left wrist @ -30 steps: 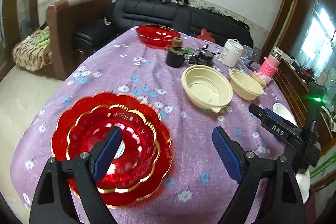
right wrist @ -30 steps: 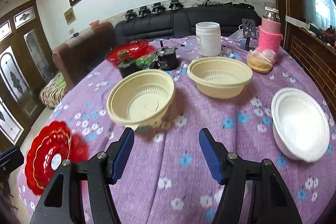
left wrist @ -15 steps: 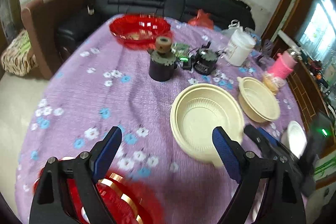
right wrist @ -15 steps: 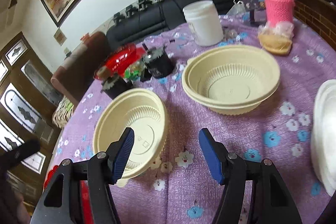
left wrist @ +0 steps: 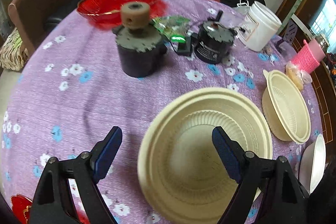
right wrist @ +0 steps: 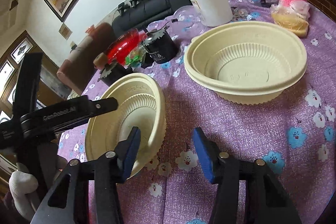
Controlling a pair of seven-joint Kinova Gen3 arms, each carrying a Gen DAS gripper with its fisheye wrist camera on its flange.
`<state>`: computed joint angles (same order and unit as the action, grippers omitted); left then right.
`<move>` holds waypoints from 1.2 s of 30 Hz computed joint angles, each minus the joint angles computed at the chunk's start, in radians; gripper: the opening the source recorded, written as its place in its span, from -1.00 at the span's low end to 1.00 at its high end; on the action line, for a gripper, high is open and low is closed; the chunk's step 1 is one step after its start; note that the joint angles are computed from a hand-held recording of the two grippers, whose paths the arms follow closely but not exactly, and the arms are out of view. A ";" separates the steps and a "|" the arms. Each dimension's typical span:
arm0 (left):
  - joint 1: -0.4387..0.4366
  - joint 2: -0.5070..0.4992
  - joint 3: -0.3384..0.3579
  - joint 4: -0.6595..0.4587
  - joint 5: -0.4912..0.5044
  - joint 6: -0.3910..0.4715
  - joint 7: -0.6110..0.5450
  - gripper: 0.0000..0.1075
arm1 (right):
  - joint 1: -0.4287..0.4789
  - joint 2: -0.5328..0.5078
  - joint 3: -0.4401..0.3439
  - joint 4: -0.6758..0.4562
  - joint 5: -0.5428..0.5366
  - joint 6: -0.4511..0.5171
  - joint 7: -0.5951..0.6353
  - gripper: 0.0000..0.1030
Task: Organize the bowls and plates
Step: 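Grasp the cream bowl rim with both grippers and lift, then lower the cream bowl onto the red plate stack and open both grippers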
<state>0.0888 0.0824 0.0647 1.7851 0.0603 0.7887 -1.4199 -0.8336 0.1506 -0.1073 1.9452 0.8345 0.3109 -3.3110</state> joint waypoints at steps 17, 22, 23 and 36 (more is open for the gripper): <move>0.054 -0.064 0.023 0.020 -0.067 0.068 0.034 -0.46 | -0.042 -0.005 0.049 0.008 -0.073 -0.019 0.031 -0.68; 0.053 -0.140 0.030 0.041 -0.097 0.101 0.061 -0.46 | -0.034 -0.038 0.015 0.025 0.025 -0.021 -0.062 -0.68; 0.050 -0.153 0.029 0.045 -0.096 0.106 0.061 -0.46 | -0.035 -0.047 0.005 0.027 0.053 -0.019 -0.086 -0.68; -0.038 -0.467 -0.074 0.154 -0.006 0.220 -0.052 -0.45 | -0.025 -0.068 -0.172 -0.034 0.138 0.028 -0.099 -0.68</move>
<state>0.0503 -0.3844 -0.0091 1.9389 0.0538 1.0088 -1.4721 -0.8588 0.0830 -0.2788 1.9113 0.9724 0.3392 -3.4102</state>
